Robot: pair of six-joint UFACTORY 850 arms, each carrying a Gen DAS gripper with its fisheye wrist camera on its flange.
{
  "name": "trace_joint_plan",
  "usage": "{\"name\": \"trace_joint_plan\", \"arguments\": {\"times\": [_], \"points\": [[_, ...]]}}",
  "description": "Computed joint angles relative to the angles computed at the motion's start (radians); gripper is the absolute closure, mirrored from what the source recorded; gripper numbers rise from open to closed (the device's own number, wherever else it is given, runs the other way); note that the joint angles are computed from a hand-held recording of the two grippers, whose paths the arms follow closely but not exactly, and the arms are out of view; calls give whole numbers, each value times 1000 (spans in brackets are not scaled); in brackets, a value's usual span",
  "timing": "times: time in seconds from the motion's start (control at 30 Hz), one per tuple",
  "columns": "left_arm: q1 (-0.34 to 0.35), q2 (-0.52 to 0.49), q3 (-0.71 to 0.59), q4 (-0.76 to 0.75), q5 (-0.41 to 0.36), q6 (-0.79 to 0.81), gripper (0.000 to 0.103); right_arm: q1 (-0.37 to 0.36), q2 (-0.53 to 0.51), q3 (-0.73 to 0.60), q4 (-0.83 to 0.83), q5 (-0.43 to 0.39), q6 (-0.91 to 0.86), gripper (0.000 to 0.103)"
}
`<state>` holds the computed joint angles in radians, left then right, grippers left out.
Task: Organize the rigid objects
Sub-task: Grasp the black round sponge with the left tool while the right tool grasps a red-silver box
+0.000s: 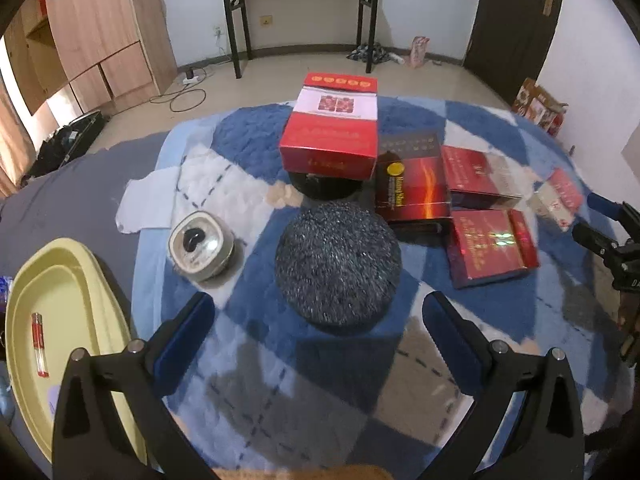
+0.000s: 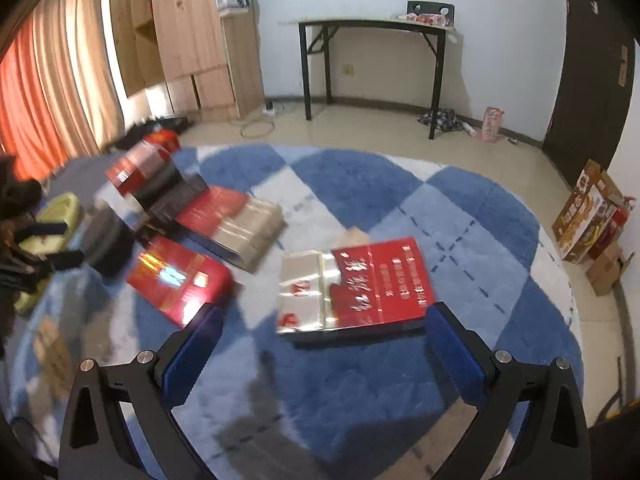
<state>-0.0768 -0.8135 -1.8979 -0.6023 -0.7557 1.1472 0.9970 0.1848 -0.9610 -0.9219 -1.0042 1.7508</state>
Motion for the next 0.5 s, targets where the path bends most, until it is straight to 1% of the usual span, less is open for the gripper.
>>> {"name": "trace_joint_plan", "arguments": {"times": [0.07,0.23,0.27,0.3,0.37,0.4,0.5], "points": [[-6,-21,-25,16,-2,-33,0,-34,-13,14,-7,25,-5,0],[-26,-51,-42,55,28,-84,0,-60,-13,61,-81,40,98,0],[-29,-54,-42,56,26,-85,0,-61,-6,76,-103,55,114,0],[-32,-58,-40,58,27,-84,0,-69,0,82,-100,70,93,0],[-39,-56,-24,68,46,-79,0,-107,10,104,-93,167,60,0],[-42,-53,-15,68,55,-73,0,-116,11,112,-102,197,58,0],[-45,-45,4,45,66,-39,0,-122,7,115,-125,219,25,0]]}}
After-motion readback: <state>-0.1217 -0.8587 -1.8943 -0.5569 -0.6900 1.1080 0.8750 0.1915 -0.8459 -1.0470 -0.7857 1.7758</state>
